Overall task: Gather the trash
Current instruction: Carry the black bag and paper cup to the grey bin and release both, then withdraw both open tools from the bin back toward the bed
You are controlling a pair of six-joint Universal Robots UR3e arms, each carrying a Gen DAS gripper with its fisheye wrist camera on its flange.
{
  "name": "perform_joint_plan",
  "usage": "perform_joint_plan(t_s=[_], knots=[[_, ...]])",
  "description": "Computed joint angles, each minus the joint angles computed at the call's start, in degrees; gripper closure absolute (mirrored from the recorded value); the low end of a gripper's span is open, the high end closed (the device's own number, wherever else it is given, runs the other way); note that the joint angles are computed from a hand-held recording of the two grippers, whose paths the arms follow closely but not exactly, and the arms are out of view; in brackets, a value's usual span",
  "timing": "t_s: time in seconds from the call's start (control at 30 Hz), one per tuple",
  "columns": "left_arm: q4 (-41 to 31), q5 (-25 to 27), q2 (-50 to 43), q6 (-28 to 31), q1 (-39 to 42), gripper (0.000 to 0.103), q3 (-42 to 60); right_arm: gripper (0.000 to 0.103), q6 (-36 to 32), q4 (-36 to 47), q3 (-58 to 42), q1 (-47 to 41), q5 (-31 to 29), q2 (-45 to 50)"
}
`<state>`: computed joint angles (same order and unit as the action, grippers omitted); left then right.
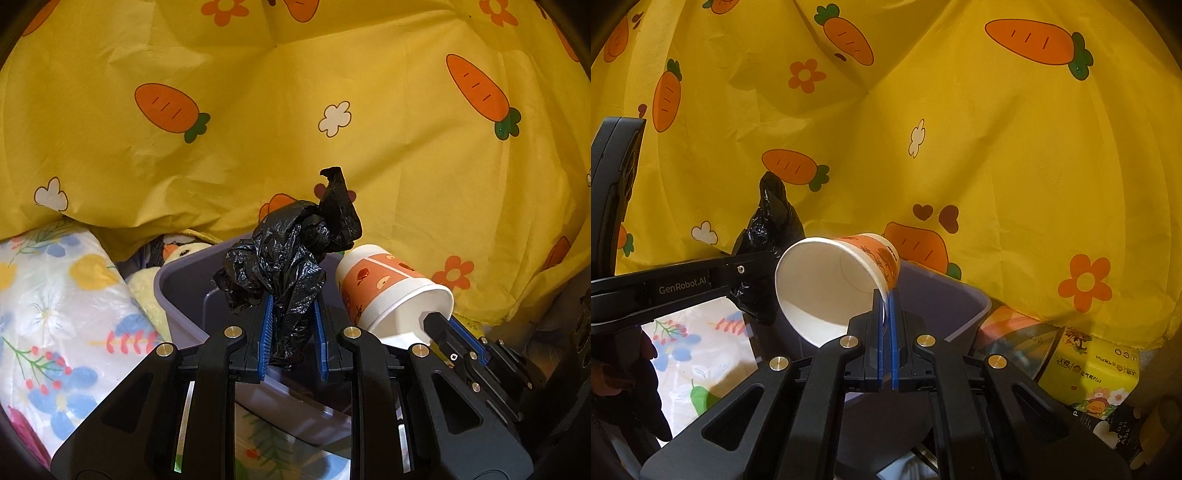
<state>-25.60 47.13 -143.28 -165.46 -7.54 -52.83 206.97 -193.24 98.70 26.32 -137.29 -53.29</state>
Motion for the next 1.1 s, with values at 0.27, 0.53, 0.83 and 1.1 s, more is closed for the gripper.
perform_joint_plan(t_s=[0.27,0.53,0.83,1.1], knots=[[-3.64,-0.73,-3.93,0.61,-0.58,0.084,5.86,0.099,0.85,1.57,-0.62,-1.29,1.48,1.09],[-7.04,-1.25,-5.79,1.13,-0.99,0.084,9.41,0.099,1.20,2.74,-1.71,-1.98,2.70,2.00],[-6.14,-2.89,-5.66,-2.55,0.65,0.023,8.64,0.061,1.64,3.54,-3.09,-1.95,2.87,3.02],[3.99,0.38,2.92,-6.72,4.59,0.015,-6.12,0.038,2.22,5.87,-5.19,-0.38,1.28,3.53]])
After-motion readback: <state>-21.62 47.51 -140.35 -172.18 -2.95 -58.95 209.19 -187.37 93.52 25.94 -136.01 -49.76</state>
